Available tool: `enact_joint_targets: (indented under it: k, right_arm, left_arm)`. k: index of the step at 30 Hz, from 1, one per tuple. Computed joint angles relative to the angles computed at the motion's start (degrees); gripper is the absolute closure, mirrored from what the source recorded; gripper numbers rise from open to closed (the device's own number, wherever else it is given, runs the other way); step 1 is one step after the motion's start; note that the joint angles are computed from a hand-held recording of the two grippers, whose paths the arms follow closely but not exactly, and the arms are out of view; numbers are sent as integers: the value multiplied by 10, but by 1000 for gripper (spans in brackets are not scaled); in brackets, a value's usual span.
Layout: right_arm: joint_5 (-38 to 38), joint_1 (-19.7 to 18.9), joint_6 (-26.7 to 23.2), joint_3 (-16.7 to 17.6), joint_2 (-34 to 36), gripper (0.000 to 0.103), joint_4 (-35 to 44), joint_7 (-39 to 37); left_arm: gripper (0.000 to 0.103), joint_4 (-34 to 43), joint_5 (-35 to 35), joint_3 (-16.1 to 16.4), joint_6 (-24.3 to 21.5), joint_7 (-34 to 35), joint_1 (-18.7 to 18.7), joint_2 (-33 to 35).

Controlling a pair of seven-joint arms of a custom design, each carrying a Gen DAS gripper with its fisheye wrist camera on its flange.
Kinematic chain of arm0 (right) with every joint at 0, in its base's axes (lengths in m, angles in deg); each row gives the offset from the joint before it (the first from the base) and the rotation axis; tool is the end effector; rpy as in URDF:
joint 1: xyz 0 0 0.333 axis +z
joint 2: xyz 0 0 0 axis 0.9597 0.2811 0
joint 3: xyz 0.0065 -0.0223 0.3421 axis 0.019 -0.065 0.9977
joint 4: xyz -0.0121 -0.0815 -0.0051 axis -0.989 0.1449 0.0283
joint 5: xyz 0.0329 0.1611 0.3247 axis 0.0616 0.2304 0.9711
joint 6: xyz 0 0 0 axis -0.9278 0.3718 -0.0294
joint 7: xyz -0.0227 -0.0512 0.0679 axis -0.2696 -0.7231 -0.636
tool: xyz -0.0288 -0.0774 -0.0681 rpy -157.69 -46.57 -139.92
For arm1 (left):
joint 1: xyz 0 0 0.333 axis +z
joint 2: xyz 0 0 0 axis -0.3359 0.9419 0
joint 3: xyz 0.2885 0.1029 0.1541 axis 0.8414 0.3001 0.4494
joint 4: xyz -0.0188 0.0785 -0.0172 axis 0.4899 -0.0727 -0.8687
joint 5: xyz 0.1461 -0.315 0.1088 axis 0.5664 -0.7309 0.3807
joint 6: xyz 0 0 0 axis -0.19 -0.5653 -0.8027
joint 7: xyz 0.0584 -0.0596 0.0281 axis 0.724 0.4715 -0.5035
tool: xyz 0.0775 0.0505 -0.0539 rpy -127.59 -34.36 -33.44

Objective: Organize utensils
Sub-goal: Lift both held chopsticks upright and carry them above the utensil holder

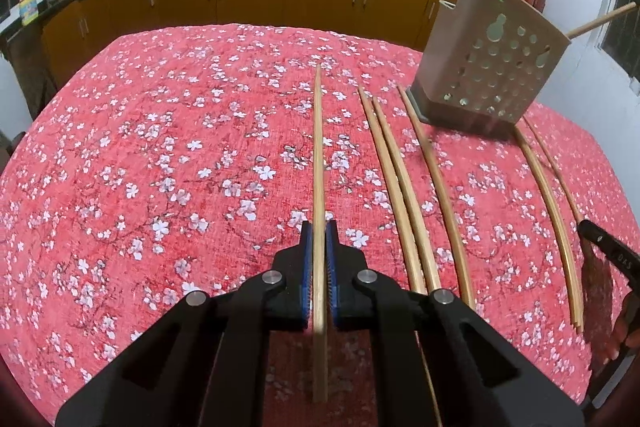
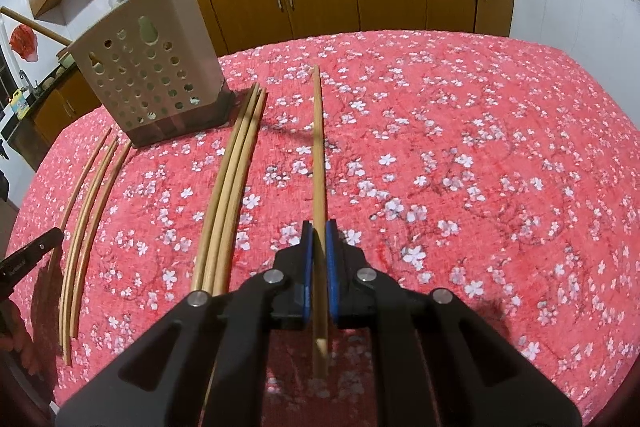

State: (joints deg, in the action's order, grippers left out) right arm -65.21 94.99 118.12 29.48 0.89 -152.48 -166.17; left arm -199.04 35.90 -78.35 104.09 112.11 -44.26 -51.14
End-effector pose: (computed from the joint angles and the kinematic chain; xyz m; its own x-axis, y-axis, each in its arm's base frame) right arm 0.4282 0.2468 0.3510 -0.3718 -0.9161 -0.1502 -0.6643 0.3756 -0.6462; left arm 0.5043 -0.2233 0.3741 -0.2922 -0.9505 0.1054 -0.7550 0.1616 -0.6354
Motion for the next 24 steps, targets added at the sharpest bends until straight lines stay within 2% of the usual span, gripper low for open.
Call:
enact_joint_targets:
  k: [3,11,15,18,22,24]
  right_arm:
    - [-25,3,-16,4,-26,95,-11,19]
    - [-47,-4,-69,24,-100,95,-28,26]
    - [-63,-6,-97,37,-128,95,-30,36]
    - [-74,-7,-115,45,-141,95,-25,40]
    - [-80,-8,-126,49,-153,95,-22,36]
    - [-81,-8,-130,51,-158,95,-22,32]
  left_arm:
    - [96,-5,-3,-44,1,7,46,-9]
    - [96,-17,-10,-70,39,26,72,-54]
    - [96,-19,33,-157,58,-12,169,-74]
    - [96,-18,108,-198,72,-87,226,-85]
    - [96,-13,160,-187,82,-141,231,-94]
    - [96,-6,158,-171,85,-141,214,-94]
